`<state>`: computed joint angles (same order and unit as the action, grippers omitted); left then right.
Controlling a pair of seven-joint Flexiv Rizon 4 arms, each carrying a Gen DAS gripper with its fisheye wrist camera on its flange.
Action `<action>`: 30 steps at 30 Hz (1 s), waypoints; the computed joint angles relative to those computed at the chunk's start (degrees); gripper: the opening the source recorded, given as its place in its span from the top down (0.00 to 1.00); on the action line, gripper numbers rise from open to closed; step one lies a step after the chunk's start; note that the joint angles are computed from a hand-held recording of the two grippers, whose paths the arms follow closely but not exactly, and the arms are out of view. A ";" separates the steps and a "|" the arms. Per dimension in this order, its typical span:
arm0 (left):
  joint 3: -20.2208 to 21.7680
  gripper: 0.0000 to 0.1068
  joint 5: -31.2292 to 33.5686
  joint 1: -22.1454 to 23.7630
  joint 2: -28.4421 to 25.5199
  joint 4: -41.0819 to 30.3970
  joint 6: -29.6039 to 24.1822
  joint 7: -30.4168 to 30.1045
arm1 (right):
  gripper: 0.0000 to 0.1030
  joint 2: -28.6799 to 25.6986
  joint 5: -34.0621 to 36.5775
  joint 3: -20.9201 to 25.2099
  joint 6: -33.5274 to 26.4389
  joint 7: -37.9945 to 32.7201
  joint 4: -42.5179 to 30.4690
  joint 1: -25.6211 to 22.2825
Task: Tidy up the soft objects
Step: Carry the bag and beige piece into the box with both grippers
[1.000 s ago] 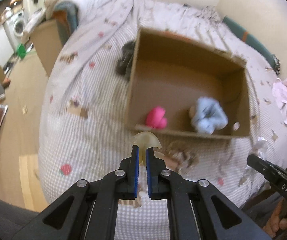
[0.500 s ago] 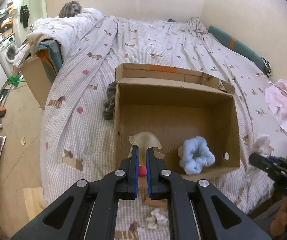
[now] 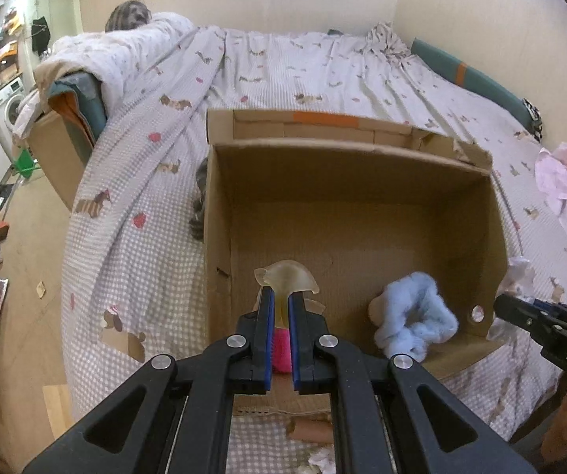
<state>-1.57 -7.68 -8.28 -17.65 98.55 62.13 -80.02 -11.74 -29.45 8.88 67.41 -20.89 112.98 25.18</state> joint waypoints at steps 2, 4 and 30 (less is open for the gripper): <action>-0.06 0.94 -0.07 0.12 -0.49 -0.06 -0.30 0.16 | 0.73 -0.36 0.14 0.04 -1.43 -0.28 -0.28 0.14; -0.29 0.94 -0.80 0.32 -0.85 0.02 -0.48 0.12 | 0.73 -0.74 0.26 0.10 -3.00 -0.75 -0.76 0.27; -1.23 0.93 -4.24 0.90 -1.13 1.05 0.82 1.57 | 0.73 -2.31 3.03 0.55 -8.16 -3.40 -2.90 1.16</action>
<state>-2.80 -11.92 -7.38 -18.78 99.60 62.95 -78.45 -14.04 -26.42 9.43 59.25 -24.29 110.08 26.34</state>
